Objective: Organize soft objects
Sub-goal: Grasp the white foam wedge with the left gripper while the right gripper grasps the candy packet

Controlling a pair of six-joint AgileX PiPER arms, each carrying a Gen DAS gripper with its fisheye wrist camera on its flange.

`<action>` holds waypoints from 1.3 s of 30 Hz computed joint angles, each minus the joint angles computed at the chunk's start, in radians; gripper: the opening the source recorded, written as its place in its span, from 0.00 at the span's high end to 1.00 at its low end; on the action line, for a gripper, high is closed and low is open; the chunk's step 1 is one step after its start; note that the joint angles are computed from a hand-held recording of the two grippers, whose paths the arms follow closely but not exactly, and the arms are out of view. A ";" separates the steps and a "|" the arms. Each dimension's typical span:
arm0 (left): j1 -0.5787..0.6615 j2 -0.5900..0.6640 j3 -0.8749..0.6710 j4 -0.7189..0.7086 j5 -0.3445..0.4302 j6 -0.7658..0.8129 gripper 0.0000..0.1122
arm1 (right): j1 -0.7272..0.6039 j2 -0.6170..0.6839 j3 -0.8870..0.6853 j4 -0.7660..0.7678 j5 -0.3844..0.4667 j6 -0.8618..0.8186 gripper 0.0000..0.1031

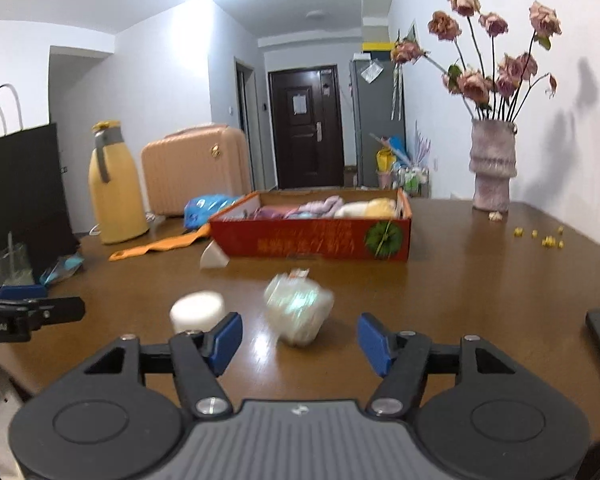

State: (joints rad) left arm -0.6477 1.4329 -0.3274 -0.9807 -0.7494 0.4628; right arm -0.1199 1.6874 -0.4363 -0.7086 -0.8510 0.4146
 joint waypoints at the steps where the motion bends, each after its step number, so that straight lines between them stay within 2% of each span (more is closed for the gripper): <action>1: -0.010 -0.006 0.005 -0.009 -0.006 0.000 0.23 | 0.015 -0.026 0.027 0.030 0.020 0.000 0.39; 2: -0.018 -0.016 0.008 -0.020 -0.008 0.008 0.23 | 0.042 -0.032 0.045 0.085 0.019 -0.031 0.39; 3: -0.032 -0.025 0.013 -0.031 -0.019 0.013 0.23 | 0.051 -0.025 0.071 0.119 -0.017 -0.072 0.40; 9: -0.067 -0.039 0.005 -0.058 -0.031 0.045 0.23 | 0.046 -0.058 0.127 0.112 -0.072 -0.092 0.42; 15: -0.025 0.024 -0.018 0.026 0.004 -0.026 0.23 | 0.049 -0.016 0.088 0.122 -0.055 -0.077 0.45; 19: 0.051 0.111 -0.069 0.123 0.045 -0.080 0.23 | 0.066 0.048 0.029 0.149 -0.024 -0.056 0.45; 23: 0.138 0.195 -0.142 0.222 0.093 -0.118 0.23 | 0.116 0.124 -0.032 0.251 -0.025 -0.126 0.45; 28: 0.275 0.285 -0.284 0.318 0.173 -0.129 0.24 | 0.129 0.169 -0.180 0.208 0.030 -0.057 0.45; 29: 0.310 0.305 -0.320 0.351 0.195 -0.145 0.24 | 0.131 0.170 -0.231 0.189 0.071 -0.038 0.45; 32: 0.410 0.370 -0.460 0.431 0.294 -0.174 0.25 | 0.098 0.214 -0.442 -0.061 0.200 0.197 0.45; 35: 0.490 0.461 -0.628 0.546 0.381 -0.231 0.27 | 0.137 0.308 -0.698 -0.322 0.386 0.497 0.45; 37: 0.527 0.548 -0.765 0.616 0.436 -0.258 0.27 | 0.170 0.403 -0.862 -0.521 0.442 0.697 0.45; 39: 0.546 0.639 -0.919 0.526 0.527 -0.149 0.34 | 0.189 0.505 -1.004 -0.717 0.455 0.897 0.49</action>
